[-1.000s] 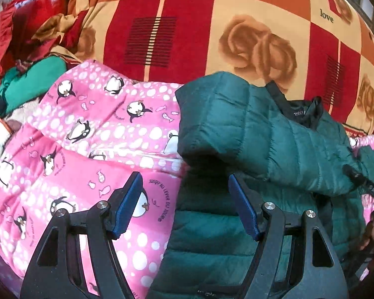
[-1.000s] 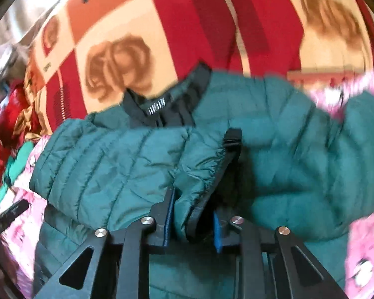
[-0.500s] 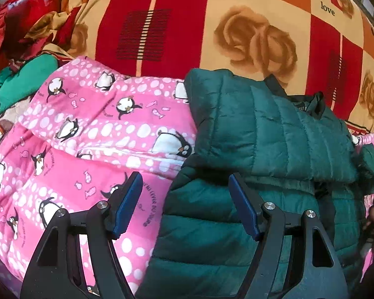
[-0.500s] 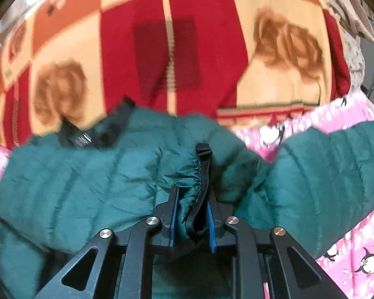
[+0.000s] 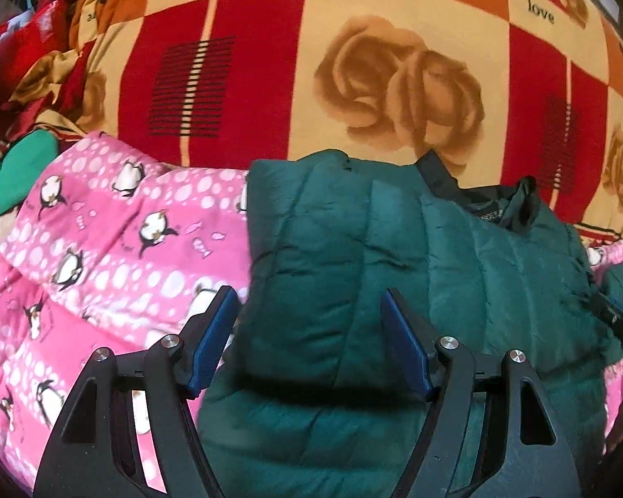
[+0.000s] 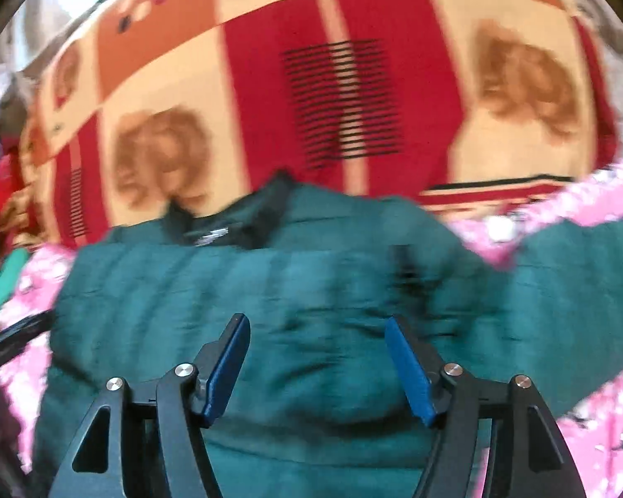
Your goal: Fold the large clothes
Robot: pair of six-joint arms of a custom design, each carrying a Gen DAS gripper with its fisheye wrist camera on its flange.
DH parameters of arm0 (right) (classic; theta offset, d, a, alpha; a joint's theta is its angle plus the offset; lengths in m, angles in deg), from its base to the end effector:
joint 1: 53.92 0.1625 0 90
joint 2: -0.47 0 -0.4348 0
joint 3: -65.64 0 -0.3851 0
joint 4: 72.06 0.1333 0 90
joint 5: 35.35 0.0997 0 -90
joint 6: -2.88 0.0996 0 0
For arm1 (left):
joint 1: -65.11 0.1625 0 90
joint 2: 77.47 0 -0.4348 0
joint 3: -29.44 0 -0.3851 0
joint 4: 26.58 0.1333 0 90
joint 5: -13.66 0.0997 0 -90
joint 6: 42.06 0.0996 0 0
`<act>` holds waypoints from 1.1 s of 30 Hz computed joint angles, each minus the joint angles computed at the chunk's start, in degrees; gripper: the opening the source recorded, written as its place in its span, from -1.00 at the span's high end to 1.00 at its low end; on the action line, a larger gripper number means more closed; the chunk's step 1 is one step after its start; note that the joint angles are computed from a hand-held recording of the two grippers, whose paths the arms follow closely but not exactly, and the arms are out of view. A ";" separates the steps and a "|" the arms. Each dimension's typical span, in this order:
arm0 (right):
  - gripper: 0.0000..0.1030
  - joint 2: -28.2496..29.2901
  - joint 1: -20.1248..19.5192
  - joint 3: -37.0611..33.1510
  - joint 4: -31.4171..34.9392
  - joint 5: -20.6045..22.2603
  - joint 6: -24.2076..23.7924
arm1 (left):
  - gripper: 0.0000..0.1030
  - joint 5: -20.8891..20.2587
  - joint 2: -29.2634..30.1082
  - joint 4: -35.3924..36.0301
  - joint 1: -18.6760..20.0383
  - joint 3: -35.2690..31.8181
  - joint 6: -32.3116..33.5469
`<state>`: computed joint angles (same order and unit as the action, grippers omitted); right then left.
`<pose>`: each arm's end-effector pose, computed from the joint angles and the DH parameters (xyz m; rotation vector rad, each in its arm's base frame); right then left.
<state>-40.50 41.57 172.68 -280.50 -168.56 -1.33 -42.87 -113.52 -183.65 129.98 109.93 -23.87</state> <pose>0.1225 -0.5939 0.1302 -0.2394 -2.2148 1.0849 -0.1483 -0.7594 0.1104 0.7924 2.4075 -0.5513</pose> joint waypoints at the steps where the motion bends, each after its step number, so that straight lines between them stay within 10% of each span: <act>1: -0.27 0.50 -0.29 -0.93 1.22 0.72 0.10 | -0.39 0.46 0.73 0.53 0.00 -0.65 -0.21; 14: -0.27 6.43 -3.72 -8.93 4.48 -3.56 -3.79 | -0.54 2.27 3.81 -4.77 0.58 -0.40 1.65; 33: -0.28 5.13 -2.72 -2.52 2.04 -4.86 -2.12 | -0.64 2.31 4.03 -7.23 0.97 0.56 2.24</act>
